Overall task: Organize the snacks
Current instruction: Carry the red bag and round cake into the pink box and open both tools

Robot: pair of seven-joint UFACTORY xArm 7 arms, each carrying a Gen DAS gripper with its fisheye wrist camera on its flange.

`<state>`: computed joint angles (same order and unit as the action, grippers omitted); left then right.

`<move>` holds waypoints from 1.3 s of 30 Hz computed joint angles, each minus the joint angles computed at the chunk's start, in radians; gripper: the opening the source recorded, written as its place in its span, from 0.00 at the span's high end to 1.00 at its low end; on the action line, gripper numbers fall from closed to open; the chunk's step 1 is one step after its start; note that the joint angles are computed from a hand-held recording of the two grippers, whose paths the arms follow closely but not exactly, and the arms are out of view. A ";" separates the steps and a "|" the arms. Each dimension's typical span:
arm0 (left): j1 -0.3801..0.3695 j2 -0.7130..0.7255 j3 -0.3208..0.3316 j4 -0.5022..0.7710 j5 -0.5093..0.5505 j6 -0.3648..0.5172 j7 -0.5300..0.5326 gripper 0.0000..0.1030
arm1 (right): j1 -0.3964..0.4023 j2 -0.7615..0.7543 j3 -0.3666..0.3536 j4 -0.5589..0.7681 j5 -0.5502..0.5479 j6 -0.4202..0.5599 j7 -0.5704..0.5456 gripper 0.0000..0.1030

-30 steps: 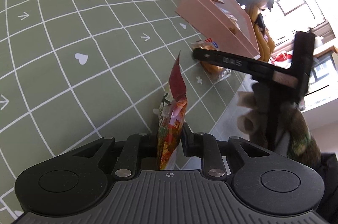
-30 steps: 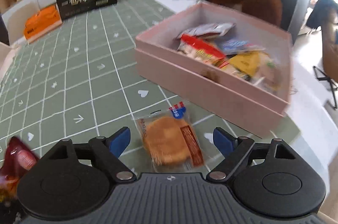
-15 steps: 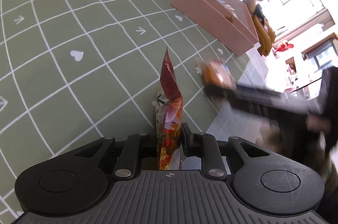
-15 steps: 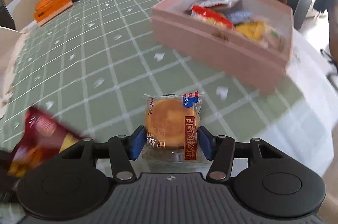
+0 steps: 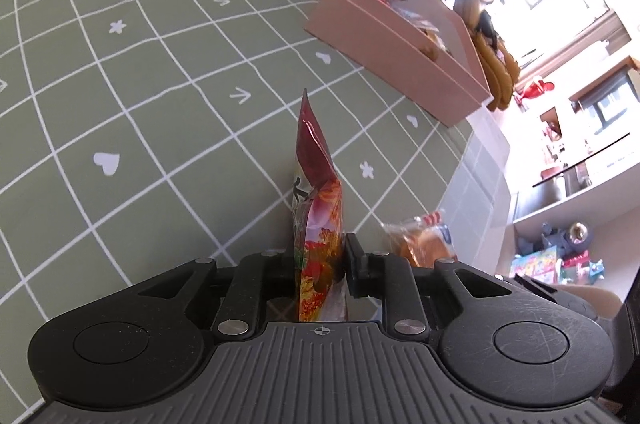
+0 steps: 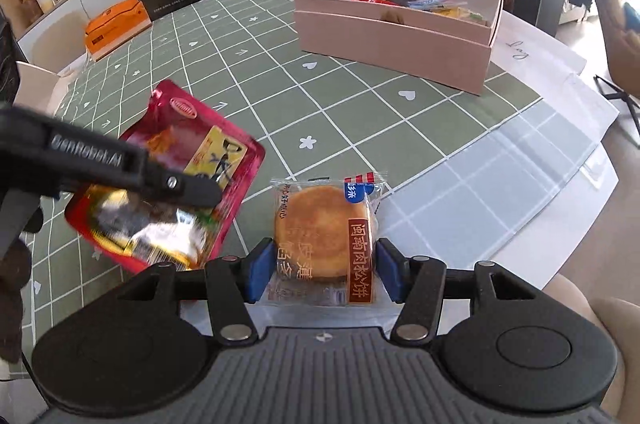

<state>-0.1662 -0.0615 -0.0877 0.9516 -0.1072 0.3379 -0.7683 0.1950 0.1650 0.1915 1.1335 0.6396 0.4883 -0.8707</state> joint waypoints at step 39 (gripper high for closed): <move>0.097 0.303 -0.012 0.415 -0.186 -0.119 0.408 0.80 | -0.041 0.253 -0.028 0.497 -0.250 0.145 0.351 0.48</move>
